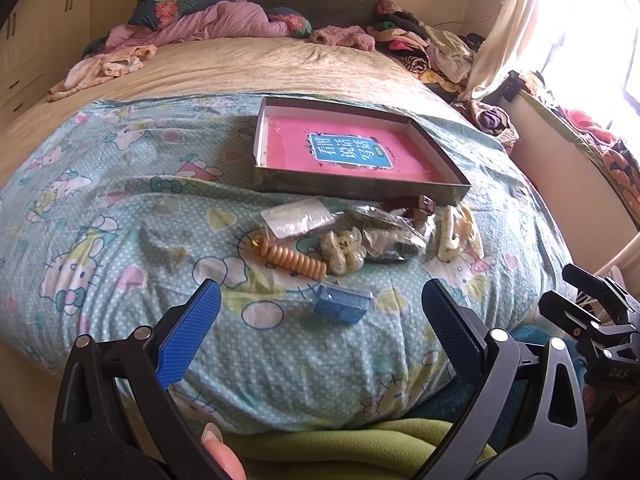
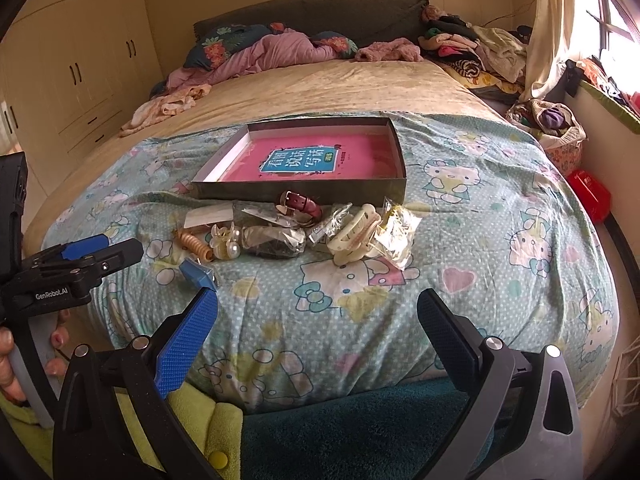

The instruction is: Organize jewelry

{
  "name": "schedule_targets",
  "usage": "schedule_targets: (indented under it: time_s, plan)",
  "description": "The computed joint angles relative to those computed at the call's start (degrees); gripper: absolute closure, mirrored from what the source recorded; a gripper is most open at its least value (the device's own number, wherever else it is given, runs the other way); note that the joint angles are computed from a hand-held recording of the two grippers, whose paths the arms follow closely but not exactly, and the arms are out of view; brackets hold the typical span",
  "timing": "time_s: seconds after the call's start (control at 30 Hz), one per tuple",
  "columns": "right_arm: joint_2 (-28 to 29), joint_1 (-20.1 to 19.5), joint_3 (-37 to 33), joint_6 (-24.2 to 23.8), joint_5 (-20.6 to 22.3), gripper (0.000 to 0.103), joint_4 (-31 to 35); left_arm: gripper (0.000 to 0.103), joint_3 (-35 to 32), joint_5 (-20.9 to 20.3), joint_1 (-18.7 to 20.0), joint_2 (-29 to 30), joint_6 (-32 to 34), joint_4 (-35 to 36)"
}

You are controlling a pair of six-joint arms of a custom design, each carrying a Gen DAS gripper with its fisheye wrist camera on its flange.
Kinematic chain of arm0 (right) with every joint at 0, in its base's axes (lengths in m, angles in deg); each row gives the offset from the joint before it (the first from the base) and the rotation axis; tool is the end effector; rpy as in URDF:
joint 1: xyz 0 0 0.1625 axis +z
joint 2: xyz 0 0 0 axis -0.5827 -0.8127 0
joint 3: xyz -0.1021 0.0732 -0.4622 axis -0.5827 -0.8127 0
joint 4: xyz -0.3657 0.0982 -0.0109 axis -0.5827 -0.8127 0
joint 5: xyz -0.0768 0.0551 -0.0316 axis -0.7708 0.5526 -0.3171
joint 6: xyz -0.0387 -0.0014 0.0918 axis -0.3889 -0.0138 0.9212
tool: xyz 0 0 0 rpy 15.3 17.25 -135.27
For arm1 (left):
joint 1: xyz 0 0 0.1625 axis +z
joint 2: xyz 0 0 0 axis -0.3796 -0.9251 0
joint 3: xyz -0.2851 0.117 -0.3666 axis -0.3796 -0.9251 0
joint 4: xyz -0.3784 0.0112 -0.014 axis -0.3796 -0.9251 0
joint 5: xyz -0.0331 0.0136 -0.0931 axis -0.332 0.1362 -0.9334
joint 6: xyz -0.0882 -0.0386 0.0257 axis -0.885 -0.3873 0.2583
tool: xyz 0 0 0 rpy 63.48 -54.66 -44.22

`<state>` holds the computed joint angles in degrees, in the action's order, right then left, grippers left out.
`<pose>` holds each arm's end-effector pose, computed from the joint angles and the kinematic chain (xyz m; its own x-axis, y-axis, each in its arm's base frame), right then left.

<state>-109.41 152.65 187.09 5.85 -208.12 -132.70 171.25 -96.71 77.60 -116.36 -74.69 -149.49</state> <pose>0.3244 -0.4894 0.0857 -0.7817 -0.0884 0.6173 -0.4839 0.7105 -0.5109 -0.1274 -0.5288 0.2771 -0.8106 0.1873 -0.5548 0.4834 0.7488 -0.4535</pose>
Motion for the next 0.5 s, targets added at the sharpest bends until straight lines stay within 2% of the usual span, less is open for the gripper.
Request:
schedule_targets:
  time_s: [0.33, 0.5]
  plan:
    - [-0.2, -2.6, -3.3, -2.1, -0.5, 0.004, 2.8, 0.009, -4.2, 0.0, 2.5, 2.4, 2.1, 2.2]
    - [-0.4, -4.8, -4.8, -3.1, 0.1, 0.004, 4.4, 0.009, -5.3, -2.8, 4.3, 3.3, 2.8, 5.3]
